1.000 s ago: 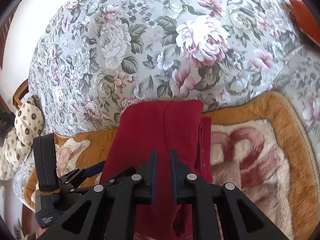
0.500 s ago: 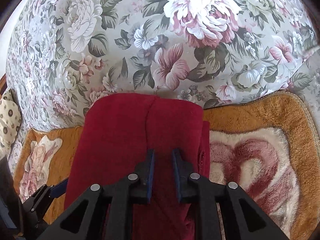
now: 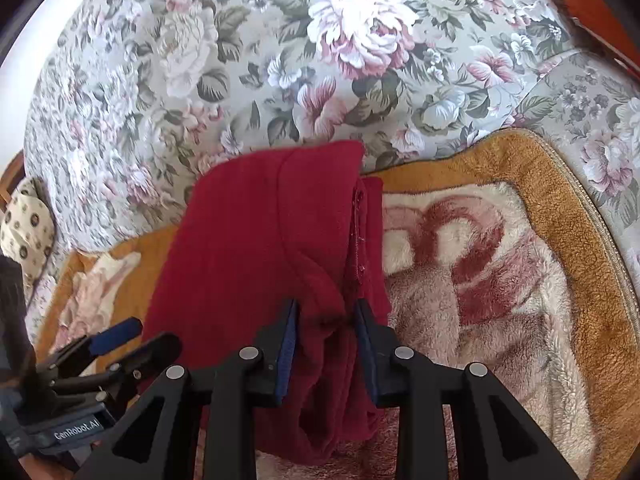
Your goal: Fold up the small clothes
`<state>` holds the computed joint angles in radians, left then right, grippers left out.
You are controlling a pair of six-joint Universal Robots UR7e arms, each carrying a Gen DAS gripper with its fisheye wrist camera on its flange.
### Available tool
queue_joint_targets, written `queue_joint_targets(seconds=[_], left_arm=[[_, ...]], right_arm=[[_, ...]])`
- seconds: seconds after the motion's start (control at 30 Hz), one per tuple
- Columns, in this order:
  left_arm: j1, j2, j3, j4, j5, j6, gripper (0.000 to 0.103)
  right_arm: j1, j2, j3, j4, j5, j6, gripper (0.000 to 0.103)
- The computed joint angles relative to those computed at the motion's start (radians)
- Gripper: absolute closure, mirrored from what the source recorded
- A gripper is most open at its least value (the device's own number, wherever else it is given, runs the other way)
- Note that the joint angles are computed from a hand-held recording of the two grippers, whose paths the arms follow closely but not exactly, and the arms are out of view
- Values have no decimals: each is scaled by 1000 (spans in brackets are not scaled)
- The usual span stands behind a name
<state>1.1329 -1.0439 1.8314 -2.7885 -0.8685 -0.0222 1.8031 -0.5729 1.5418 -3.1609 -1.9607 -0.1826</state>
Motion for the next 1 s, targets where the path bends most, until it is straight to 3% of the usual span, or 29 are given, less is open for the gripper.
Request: queue_joint_targets(seconds=[0.07, 0.13, 0.27, 0.4, 0.83, 1.0], left_arm=[[4, -27, 20, -10, -27, -11, 20], [23, -53, 27, -13, -99, -41, 20], [88, -55, -5, -18, -264, -112, 20], [121, -14, -65, 7, -326, -130, 20], [178, 57, -160, 70, -430, -99, 19], [187, 72, -177, 82, -438, -112, 9]], right_arm=[[-10, -12, 32, -66, 48, 20, 62], [-22, -19, 45, -90, 84, 40, 49], [-39, -15, 22, -31, 101, 68, 47], [-43, 6, -8, -7, 79, 46, 40], [-107, 37, -95, 119, 252, 120, 31], [-126, 35, -89, 124, 308, 160, 28]])
